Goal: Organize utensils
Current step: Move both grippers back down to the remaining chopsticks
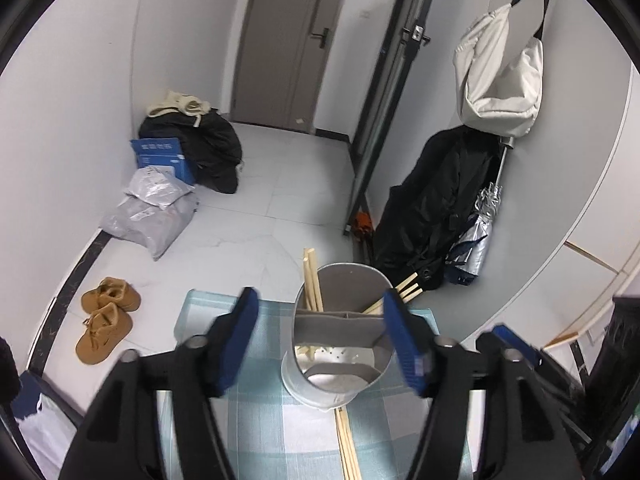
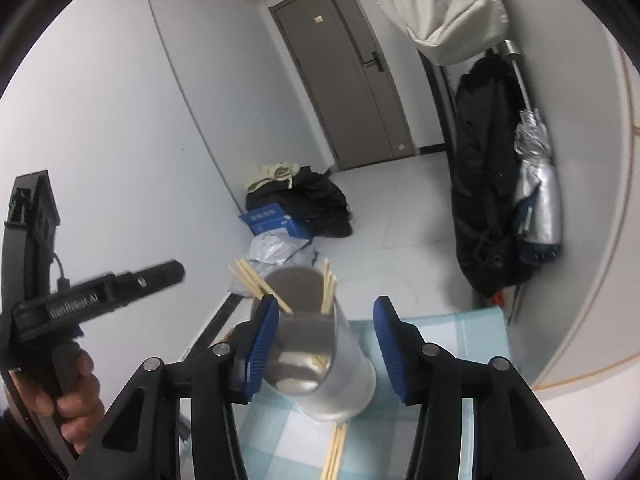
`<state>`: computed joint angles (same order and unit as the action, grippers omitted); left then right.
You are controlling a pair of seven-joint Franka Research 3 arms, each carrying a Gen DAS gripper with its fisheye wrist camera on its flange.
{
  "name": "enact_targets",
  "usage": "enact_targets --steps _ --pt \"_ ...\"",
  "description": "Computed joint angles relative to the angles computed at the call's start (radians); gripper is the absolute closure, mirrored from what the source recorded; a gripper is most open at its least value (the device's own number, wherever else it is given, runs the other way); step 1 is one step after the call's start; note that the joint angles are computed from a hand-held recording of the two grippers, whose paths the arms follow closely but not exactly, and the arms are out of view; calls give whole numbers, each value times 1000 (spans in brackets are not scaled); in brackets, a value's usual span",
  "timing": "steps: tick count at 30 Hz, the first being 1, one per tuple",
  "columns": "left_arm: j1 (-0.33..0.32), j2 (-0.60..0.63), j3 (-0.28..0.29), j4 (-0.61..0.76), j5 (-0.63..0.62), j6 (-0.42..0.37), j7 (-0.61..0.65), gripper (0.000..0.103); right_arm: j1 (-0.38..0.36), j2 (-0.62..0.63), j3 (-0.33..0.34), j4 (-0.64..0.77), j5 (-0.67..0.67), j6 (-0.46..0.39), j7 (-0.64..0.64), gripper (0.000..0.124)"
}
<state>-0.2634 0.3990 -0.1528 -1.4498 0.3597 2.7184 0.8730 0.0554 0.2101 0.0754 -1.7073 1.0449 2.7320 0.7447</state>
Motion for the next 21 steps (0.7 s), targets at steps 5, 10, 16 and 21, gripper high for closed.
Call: enact_targets --steps 5,10,16,21 --pt "-22 -75 20 -114 66 61 -81 36 8 -85 -10 -121 29 36 -45 74" --pt "-59 -133 59 -206 203 98 -224 21 35 -168 -33 -233 118 70 -124 68" --pt "-68 -166 57 -281 342 109 -344 20 68 -229 -63 -325 195 94 -203 63" --pt "-72 -188 55 -331 467 99 -500 12 91 -249 -78 -367 256 122 -277 55"
